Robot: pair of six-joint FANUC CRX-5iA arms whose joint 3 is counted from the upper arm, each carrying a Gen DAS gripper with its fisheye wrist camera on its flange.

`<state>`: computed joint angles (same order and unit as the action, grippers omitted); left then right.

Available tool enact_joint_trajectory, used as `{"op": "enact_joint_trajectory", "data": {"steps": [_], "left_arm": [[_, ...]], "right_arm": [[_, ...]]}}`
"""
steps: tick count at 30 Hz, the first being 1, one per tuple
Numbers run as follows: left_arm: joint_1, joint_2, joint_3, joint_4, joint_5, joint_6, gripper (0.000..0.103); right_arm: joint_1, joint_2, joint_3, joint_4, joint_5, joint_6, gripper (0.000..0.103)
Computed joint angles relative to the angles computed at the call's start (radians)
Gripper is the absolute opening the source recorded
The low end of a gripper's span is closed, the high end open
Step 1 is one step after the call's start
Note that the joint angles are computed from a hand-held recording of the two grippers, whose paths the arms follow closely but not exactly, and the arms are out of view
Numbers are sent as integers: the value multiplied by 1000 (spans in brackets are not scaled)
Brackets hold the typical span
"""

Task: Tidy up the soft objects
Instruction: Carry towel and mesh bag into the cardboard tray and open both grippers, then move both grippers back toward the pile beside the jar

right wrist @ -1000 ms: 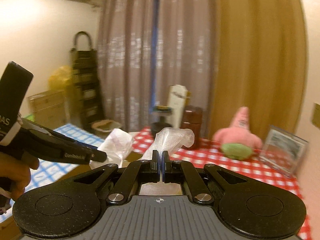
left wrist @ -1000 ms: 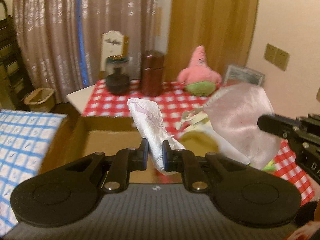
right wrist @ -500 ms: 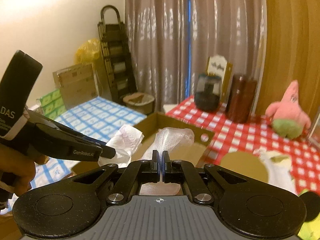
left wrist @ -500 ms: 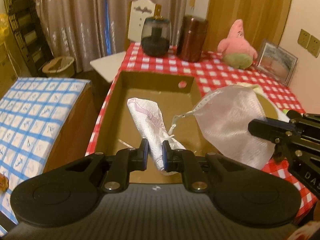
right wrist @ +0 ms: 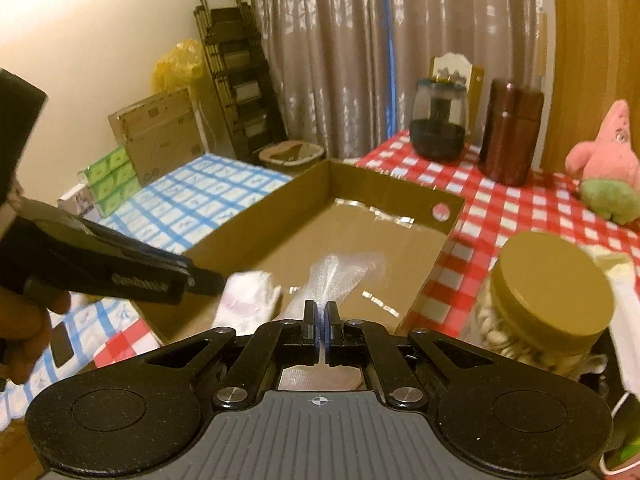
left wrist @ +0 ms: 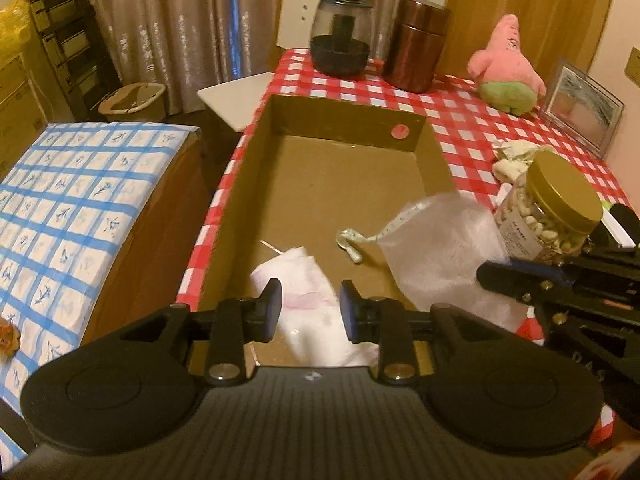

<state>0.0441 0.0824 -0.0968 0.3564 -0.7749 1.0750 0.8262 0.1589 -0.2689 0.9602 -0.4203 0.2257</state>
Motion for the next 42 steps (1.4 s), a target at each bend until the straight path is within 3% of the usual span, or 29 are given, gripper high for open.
{"op": "enact_joint_trajectory", "data": {"steps": [5, 6, 9, 10, 16, 18, 22, 34, 42], "left_arm": [[13, -19, -17, 2, 7, 18, 33], [15, -23, -21, 3, 7, 21, 34], [22, -37, -35, 9, 9, 24, 37], [21, -39, -35, 8, 9, 29, 37], [23, -67, -58, 21, 5, 38, 42], [19, -80, -71, 35, 8, 33, 47], [8, -104, -98, 79, 5, 2, 49], [-66, -169, -139, 186, -14, -64, 55], [-157, -193, -138, 196, -3, -70, 61]], "right_arm": [[12, 23, 34, -112, -13, 106, 3], [15, 27, 40, -127, -23, 118, 11], [8, 13, 13, -100, 3, 69, 66], [-4, 0, -16, -41, 34, 7, 68], [6, -48, -63, 39, 11, -75, 68], [12, -73, -86, 73, -18, -120, 68], [43, -147, -150, 131, -100, -241, 68], [198, -367, -272, 98, -496, -415, 68], [307, -475, -305, 81, -767, -481, 68]]}}
